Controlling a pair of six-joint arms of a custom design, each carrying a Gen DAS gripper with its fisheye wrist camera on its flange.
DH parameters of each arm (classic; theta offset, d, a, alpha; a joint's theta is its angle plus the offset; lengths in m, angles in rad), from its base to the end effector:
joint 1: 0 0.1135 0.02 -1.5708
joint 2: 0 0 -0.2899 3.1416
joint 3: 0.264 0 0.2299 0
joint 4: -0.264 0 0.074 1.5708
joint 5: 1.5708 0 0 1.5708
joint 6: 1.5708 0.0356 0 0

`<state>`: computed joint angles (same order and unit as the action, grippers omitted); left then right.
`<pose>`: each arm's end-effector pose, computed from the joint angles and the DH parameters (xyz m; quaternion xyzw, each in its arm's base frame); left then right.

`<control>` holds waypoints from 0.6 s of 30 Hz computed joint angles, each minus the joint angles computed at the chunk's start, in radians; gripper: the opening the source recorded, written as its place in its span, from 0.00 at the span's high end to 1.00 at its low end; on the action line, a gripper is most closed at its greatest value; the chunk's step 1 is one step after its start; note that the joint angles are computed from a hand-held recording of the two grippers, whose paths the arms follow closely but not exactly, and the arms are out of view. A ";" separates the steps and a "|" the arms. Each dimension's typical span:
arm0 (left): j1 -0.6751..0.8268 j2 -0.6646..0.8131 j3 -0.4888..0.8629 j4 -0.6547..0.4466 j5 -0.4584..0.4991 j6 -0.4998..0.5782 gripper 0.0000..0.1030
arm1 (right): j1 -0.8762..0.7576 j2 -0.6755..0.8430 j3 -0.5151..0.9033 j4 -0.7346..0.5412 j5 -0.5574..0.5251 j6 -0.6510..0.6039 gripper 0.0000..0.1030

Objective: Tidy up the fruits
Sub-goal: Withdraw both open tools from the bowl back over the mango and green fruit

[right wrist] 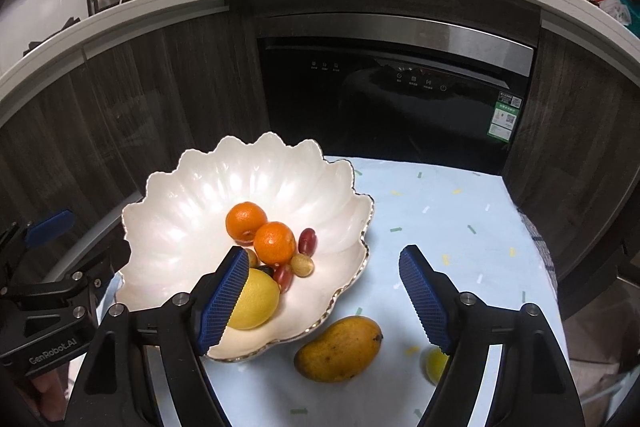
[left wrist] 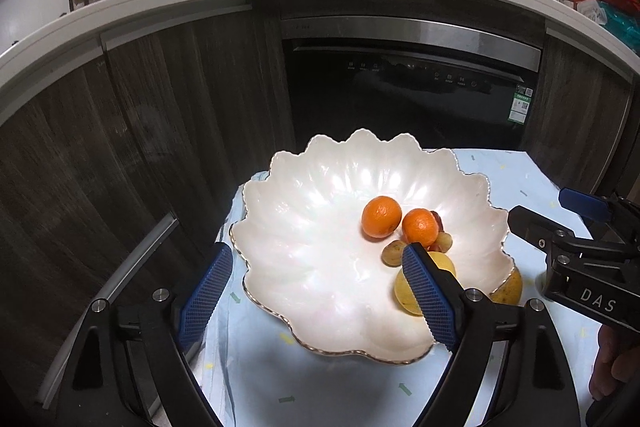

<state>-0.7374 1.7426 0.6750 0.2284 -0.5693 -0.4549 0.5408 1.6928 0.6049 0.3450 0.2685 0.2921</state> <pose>0.2339 -0.1866 0.1563 0.0267 0.9015 0.0243 0.4313 0.2546 0.1418 0.1593 -0.0591 0.9070 0.0492 0.4141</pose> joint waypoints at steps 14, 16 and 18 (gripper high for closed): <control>-0.109 -0.070 0.014 -0.094 -0.077 -0.053 0.15 | -0.001 -0.162 -0.088 -0.038 0.024 0.008 0.24; -0.125 -0.073 0.018 -0.107 -0.086 -0.063 0.15 | -0.003 -0.186 -0.102 -0.044 0.027 0.008 0.24; -0.146 -0.073 0.026 -0.123 -0.097 -0.075 0.15 | -0.005 -0.216 -0.122 -0.050 0.030 0.007 0.24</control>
